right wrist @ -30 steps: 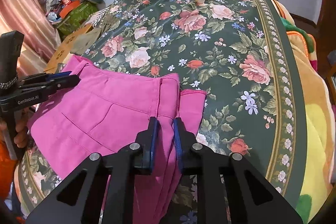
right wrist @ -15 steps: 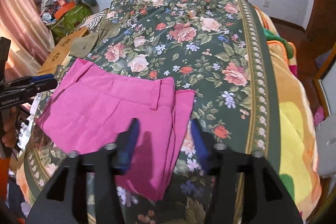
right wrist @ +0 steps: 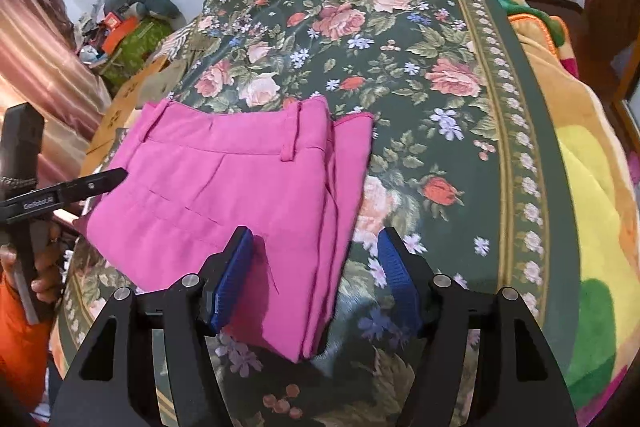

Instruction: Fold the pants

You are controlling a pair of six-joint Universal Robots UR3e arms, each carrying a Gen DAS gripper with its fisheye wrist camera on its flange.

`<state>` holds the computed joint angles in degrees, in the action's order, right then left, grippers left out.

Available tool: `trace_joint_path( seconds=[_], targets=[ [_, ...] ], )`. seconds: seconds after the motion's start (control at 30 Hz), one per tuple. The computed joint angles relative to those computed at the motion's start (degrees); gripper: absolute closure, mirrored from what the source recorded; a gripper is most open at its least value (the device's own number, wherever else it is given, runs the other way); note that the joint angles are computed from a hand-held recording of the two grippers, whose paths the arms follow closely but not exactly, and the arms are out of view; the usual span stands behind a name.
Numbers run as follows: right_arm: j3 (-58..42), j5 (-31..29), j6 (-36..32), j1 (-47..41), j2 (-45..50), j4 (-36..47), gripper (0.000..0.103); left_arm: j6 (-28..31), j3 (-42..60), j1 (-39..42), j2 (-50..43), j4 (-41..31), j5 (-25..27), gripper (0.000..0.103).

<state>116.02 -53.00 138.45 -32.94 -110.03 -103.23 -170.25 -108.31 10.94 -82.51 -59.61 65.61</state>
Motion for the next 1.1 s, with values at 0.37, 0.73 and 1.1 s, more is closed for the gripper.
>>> trace_joint_path(
  seconds=[0.37, 0.73, 1.1],
  targets=[
    [1.0, 1.9, 1.8, 2.5, 2.9, -5.3, 0.086, 1.9, 0.6, 0.1, -1.5, 0.5, -4.0, 0.077],
    [-0.2, 3.5, 2.4, 2.7, -1.5, -8.7, 0.095, 0.9, 3.8, -5.5, 1.2, 6.1, 2.1, 0.090],
    [-15.8, 0.6, 15.8, 14.0, 10.1, -22.8, 0.095, 4.1, 14.3, -0.7, -1.0, 8.6, 1.7, 0.090]
  ],
)
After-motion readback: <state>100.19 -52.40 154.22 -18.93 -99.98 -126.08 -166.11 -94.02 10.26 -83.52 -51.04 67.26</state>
